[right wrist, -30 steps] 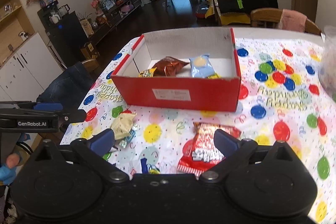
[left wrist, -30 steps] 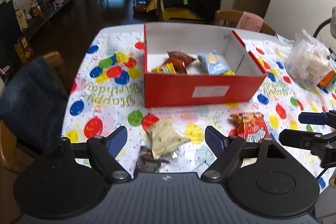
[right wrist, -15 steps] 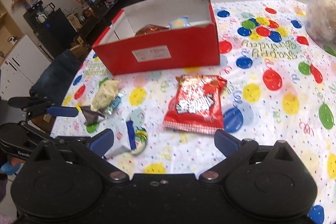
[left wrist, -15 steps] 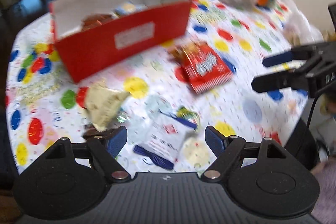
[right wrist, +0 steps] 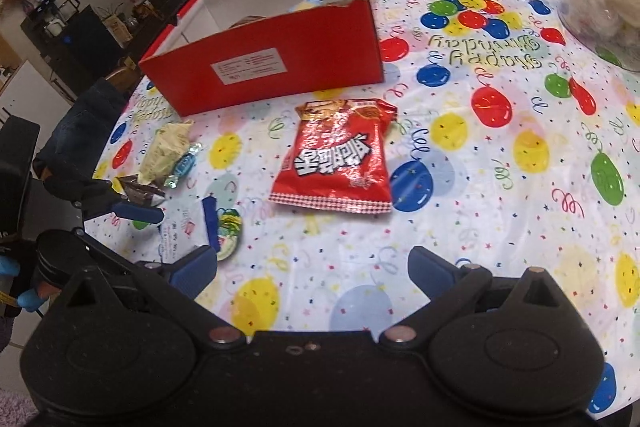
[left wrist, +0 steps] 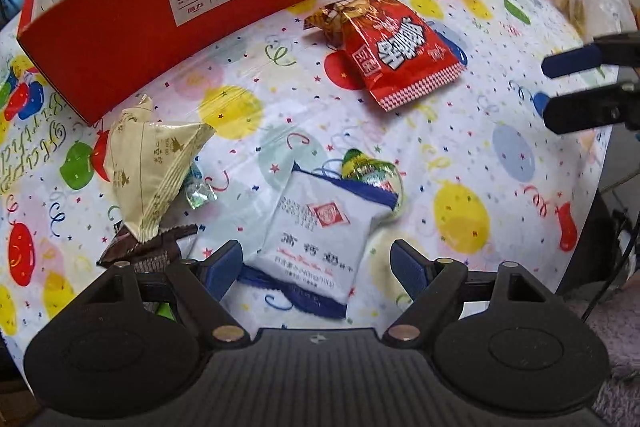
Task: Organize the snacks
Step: 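Move both tools back over the remaining snacks on the tablecloth, then grasp the white milk packet with the left tool while the right tool grasps the red snack bag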
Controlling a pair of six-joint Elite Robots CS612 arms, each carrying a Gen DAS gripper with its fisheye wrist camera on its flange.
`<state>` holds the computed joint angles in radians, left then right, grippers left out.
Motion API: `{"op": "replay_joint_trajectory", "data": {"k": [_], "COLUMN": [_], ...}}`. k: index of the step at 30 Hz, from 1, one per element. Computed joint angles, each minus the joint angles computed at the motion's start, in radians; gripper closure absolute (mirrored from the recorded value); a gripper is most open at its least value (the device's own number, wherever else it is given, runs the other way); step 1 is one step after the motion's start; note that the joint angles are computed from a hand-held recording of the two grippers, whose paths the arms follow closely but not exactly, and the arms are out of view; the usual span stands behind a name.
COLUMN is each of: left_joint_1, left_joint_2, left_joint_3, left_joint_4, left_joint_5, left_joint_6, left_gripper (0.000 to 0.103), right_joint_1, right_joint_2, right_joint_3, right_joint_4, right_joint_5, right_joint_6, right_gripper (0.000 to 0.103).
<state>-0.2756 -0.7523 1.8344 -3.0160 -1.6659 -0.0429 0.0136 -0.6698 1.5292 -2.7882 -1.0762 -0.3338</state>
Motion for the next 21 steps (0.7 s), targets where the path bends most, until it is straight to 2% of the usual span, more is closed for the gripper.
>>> {"op": "replay_joint_trajectory", "data": {"k": [5,7,10,14,17,21], "left_joint_1": [0.005,0.008,0.009,-0.003,-0.012,-0.02], "left_joint_2": [0.009,0.012,0.012,0.009,0.005,0.0], "left_joint_3": [-0.014,-0.016,-0.017,-0.012,-0.005,0.011], "left_joint_4": [0.011,0.014,0.014,0.007,0.005,-0.01], "left_joint_5": [-0.022,-0.032,-0.028,0.017,0.041,0.063], "left_joint_6": [-0.002,-0.013,-0.022,-0.038,-0.073,-0.166], "left_gripper": [0.023,0.029,0.031,0.042,0.046,0.049], "right_joint_1": [-0.001,-0.001,0.002,0.011,0.021,0.039], "right_joint_2": [0.008,0.011,0.014,0.028,0.046,0.071], "right_joint_3": [-0.016,-0.022,-0.03,-0.055,-0.088,-0.132], "right_joint_4": [0.009,0.015,0.022,0.01,0.006,0.008], "right_joint_5": [-0.006,-0.006,-0.013,-0.054,-0.081,-0.11], "right_joint_6": [0.006,0.003,-0.002,0.006,0.008,-0.006], "right_gripper": [0.001,0.001,0.001,0.002,0.002,0.002]}}
